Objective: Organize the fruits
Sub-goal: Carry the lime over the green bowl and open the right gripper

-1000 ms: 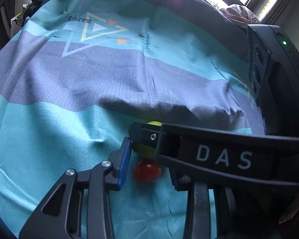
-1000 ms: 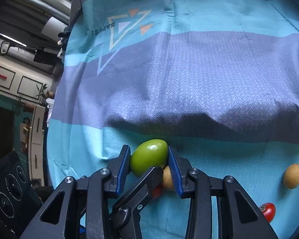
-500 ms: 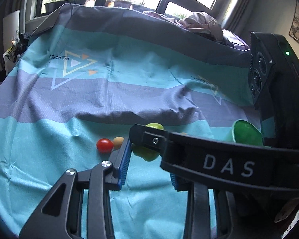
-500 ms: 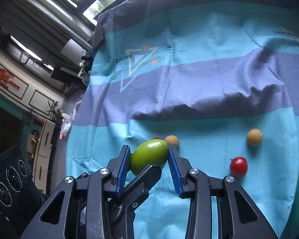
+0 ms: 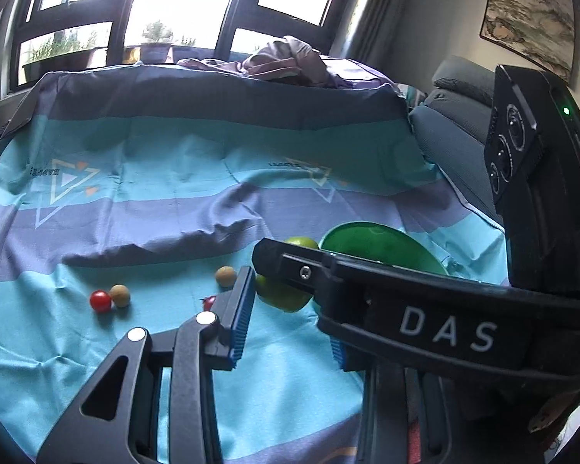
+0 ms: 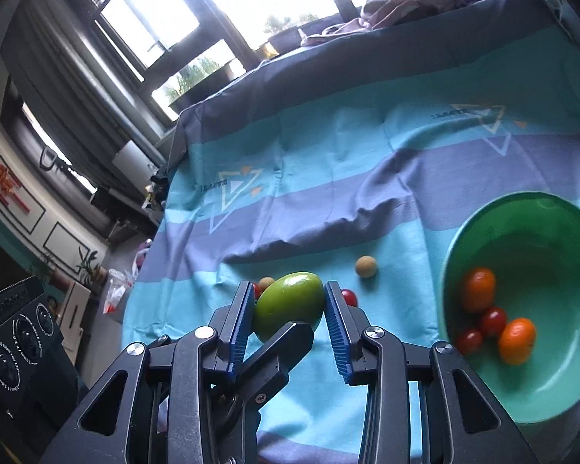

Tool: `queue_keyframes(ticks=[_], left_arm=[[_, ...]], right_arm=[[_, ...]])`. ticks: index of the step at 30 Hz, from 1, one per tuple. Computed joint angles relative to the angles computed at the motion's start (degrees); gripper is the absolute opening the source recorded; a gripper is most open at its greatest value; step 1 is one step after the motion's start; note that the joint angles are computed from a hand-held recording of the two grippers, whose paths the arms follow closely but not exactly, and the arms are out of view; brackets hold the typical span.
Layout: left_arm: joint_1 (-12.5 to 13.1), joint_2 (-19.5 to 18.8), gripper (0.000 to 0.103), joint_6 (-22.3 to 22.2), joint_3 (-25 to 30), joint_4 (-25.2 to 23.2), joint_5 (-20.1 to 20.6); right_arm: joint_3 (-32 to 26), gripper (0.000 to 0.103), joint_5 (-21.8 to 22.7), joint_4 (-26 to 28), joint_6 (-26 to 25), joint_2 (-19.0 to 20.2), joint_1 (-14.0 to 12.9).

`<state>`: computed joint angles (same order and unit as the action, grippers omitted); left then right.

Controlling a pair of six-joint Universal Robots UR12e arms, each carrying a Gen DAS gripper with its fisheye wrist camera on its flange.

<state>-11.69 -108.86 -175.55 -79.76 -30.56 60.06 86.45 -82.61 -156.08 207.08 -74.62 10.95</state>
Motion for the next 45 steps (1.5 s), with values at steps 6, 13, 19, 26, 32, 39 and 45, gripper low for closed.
queue_keyframes(ticks=[6,13,19,26,32,39,45], left_arm=[[-2.9,-1.0,0.035,3.4,1.7,-1.3,-0.3],[-5.4,-3.3,0.035,5.8,4.9,-4.7,-2.4],[-7.4,-5.1,0.034,8.5,7.3,-8.4,-1.8],[-8.2,-7.7,0.032,9.7,11.0,-16.4,-4.6],[-8.5,-8.7,0.032,11.0,12.6,-20.2,-6.4],[-8.0,-8.9,0.037,9.2,12.5,-22.1,-8.2],[-6.0,-6.8,0.058,6.6,10.1,-20.5,-8.9]], right_arm=[[6.1,0.04,-1.0,-6.1,1.4,-3.6,-2.3],[10.3,0.04,-2.1,-7.8,4.3,-6.6,-5.1],[12.3,0.04,-3.5,-7.1,5.1,-7.8,-6.9],[13.9,0.04,-2.1,-3.7,10.2,-8.5,-9.2],[13.5,0.04,-4.6,-0.3,10.6,-8.4,-9.2],[12.3,0.04,-6.5,3.5,10.8,-8.0,-8.9],[11.3,0.041,-12.2,2.9,9.0,-7.7,-7.0]])
